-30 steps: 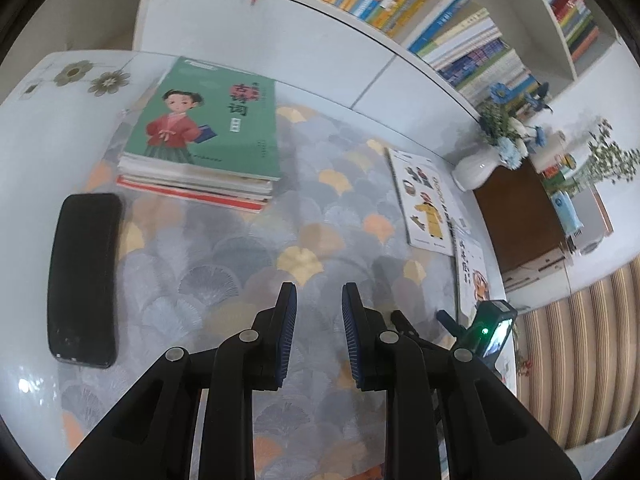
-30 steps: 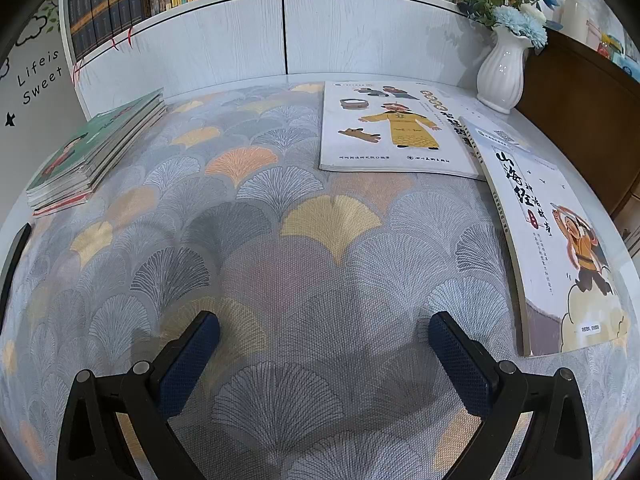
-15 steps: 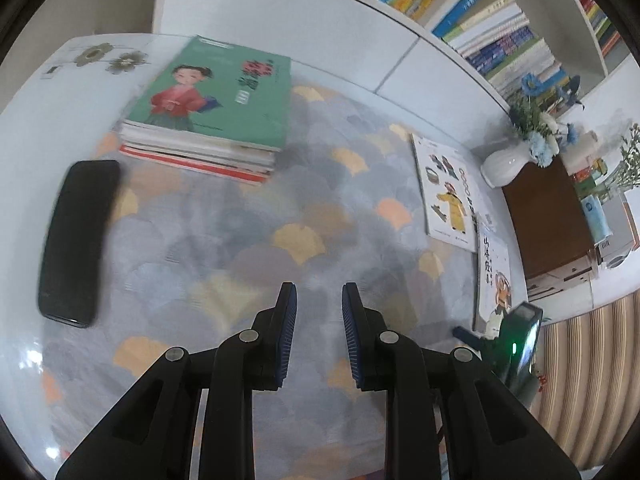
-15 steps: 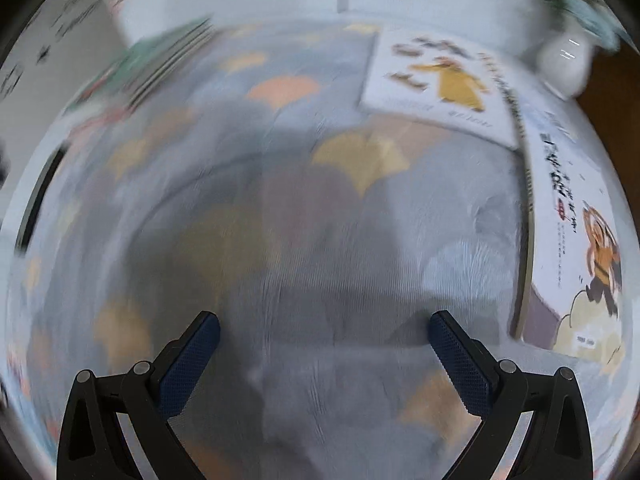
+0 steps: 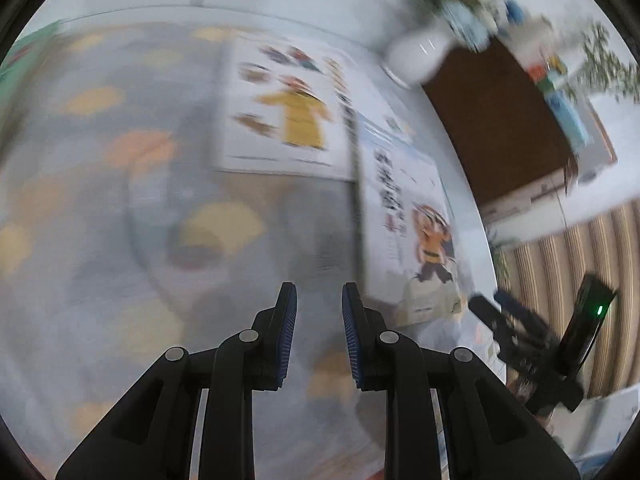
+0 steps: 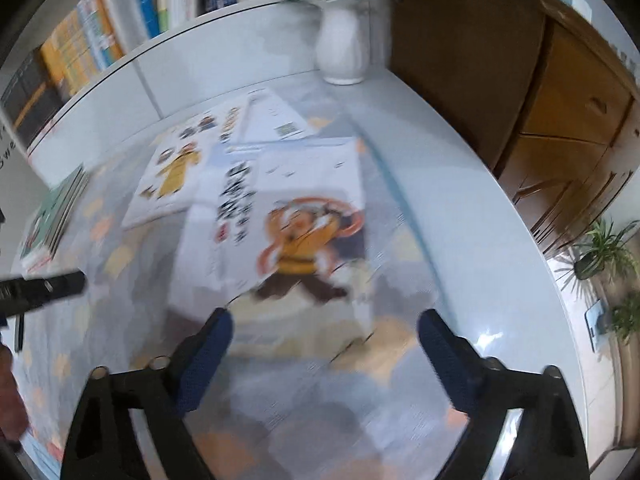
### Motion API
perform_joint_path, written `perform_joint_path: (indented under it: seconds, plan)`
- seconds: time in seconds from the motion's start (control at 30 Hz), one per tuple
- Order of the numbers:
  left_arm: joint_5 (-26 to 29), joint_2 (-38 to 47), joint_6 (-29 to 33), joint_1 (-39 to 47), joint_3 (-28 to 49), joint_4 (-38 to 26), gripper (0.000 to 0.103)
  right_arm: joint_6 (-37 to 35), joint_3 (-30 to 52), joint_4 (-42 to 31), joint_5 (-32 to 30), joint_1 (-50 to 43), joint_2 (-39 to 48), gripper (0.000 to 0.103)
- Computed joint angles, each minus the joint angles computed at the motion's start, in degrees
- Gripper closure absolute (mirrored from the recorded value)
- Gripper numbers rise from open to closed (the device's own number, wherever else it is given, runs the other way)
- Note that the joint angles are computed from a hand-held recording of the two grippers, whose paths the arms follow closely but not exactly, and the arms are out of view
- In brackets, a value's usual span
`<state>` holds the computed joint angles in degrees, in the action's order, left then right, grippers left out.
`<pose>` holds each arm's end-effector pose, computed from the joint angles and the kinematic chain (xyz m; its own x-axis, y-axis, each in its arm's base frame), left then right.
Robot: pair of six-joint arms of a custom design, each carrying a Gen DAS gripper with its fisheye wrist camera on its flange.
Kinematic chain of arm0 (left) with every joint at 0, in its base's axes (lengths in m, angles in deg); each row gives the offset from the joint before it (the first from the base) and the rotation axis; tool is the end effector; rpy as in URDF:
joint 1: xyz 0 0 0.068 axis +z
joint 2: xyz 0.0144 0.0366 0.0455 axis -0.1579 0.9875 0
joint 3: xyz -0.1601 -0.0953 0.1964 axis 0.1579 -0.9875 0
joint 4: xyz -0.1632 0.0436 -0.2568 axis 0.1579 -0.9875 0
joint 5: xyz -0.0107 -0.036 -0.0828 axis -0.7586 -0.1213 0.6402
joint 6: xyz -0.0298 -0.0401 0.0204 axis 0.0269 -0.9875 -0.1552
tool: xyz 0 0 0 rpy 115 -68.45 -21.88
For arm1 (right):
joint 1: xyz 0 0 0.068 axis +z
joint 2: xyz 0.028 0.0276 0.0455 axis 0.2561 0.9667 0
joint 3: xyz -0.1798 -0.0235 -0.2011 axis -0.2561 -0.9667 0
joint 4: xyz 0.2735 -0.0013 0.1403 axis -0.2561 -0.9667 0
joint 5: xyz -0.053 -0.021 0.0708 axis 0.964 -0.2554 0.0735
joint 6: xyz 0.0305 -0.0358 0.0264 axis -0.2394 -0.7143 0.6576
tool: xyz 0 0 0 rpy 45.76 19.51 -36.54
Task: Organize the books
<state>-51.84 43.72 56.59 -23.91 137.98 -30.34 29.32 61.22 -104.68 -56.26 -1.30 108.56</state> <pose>0.3260 -0.1027 0.1437 -0.9499 0.0478 -0.3089 0.2012 0.8497 -0.4873 0.2161 -0.0577 0.1445 -0.8215 0.1910 -0.5372 0.1716 0.9814 0.0865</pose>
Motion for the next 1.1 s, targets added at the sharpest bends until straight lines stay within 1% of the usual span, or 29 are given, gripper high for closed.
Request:
perform_joint_path:
  seconds: [0.03,0.07,0.17,0.27,0.3,0.33,0.4,0.43,0.5,0.63,0.67,0.73,0.77,0.87,0.97,1.03,1.1]
  plan:
    - [-0.21,1.88,-0.70,-1.67,1.26,0.69,0.083,-1.15,1.63,0.97,-1.90,-1.65,3.52,0.026]
    - [-0.90,3.79,-1.50,-3.45,2.54,1.48,0.083,-2.00,3.08,2.20,-3.71,-3.36,7.17,0.030]
    - [-2.49,7.76,-2.99,-6.24,5.12,2.49,0.082,-1.97,5.48,3.74,-8.61,-6.45,13.86,0.034]
    - [-2.46,10.03,-4.74,-7.14,5.76,3.99,0.083,-2.81,6.09,5.07,-10.88,-7.00,17.60,0.040]
    - [-1.63,10.71,-5.88,-7.20,5.57,5.12,0.083,-3.10,6.40,5.61,-10.96,-6.54,18.59,0.041]
    - [-0.69,11.37,-6.86,-7.16,5.61,6.05,0.083,-3.25,6.42,6.55,-10.23,-5.98,19.25,0.046]
    - [1.32,12.59,-8.74,-7.31,5.38,7.99,0.083,-3.16,6.95,9.65,-4.81,-2.80,21.31,0.053]
    - [1.06,12.35,-9.76,-7.47,4.85,9.14,0.083,-3.34,6.77,10.21,-3.76,-2.07,21.16,0.054]
    - [2.12,11.82,-10.84,-7.38,4.02,10.44,0.081,-3.63,7.35,9.08,-5.31,-2.56,21.71,0.054]
    - [6.79,10.31,-10.72,-5.50,1.74,11.32,0.081,-5.45,7.73,8.08,-6.39,-3.01,22.05,0.054]
    - [8.38,9.03,-10.25,-4.82,0.38,11.64,0.081,-6.24,7.95,7.38,-5.58,-2.23,21.85,0.054]
    - [9.52,6.47,-9.22,-3.84,-1.68,11.60,0.081,-7.00,8.79,7.09,-4.36,0.02,22.28,0.054]
    - [9.44,3.97,-8.82,-3.38,-3.68,11.36,0.081,-6.96,8.45,6.67,-4.84,1.25,21.47,0.054]
    - [8.58,-2.93,-5.87,-0.30,-8.49,7.98,0.081,-5.63,8.67,5.86,-7.77,5.95,21.78,0.054]
    - [8.58,-8.65,-3.85,4.83,-12.62,5.18,0.081,-3.15,7.95,7.07,-7.40,13.31,22.37,0.054]
    - [7.13,-11.37,-2.74,7.37,-14.46,3.90,0.081,-1.66,7.55,8.76,-6.05,18.18,22.26,0.054]
    - [5.94,-13.70,-1.93,10.09,-16.51,3.12,0.081,-0.86,8.59,9.30,-6.74,21.69,23.38,0.054]
